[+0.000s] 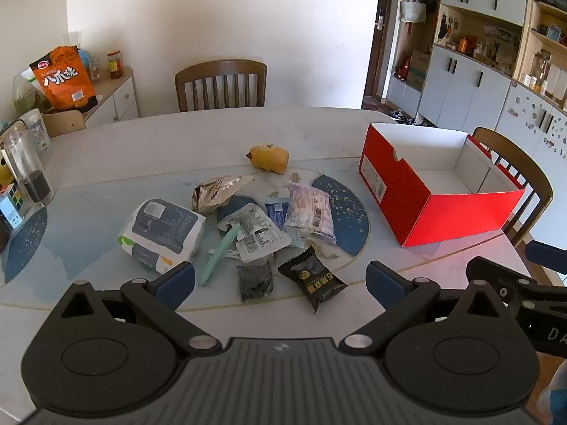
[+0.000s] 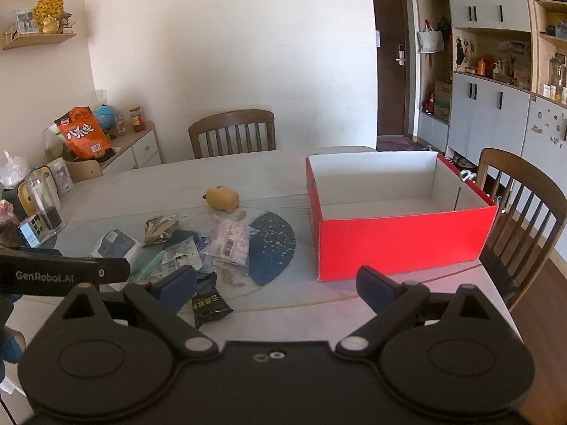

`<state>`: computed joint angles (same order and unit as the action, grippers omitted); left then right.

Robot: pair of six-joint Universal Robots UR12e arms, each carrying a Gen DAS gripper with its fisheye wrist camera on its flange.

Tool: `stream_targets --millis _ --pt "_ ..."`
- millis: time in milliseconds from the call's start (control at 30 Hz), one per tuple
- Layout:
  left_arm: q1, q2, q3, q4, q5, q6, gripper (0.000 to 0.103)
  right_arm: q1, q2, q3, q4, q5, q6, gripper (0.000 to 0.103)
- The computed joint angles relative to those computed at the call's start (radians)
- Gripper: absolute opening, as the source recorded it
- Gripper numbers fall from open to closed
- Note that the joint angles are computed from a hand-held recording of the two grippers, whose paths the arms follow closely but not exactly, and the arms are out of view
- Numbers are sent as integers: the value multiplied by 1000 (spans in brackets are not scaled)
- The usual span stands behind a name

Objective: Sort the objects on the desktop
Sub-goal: 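Move both tools toward the pile of packets on the table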

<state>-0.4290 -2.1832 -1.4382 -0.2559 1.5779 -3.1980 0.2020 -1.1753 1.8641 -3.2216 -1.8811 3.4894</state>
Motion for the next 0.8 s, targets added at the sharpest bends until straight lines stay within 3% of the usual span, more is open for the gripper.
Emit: stream_targets --millis 500,667,800 --pt "19 -12 1 68 34 8 103 7 16 -21 -12 40 -82 98" --pt "45 -25 13 65 3 -3 103 14 39 -54 6 40 -86 98" --pt "62 -44 26 81 -4 31 103 17 61 -78 11 51 -88 97"
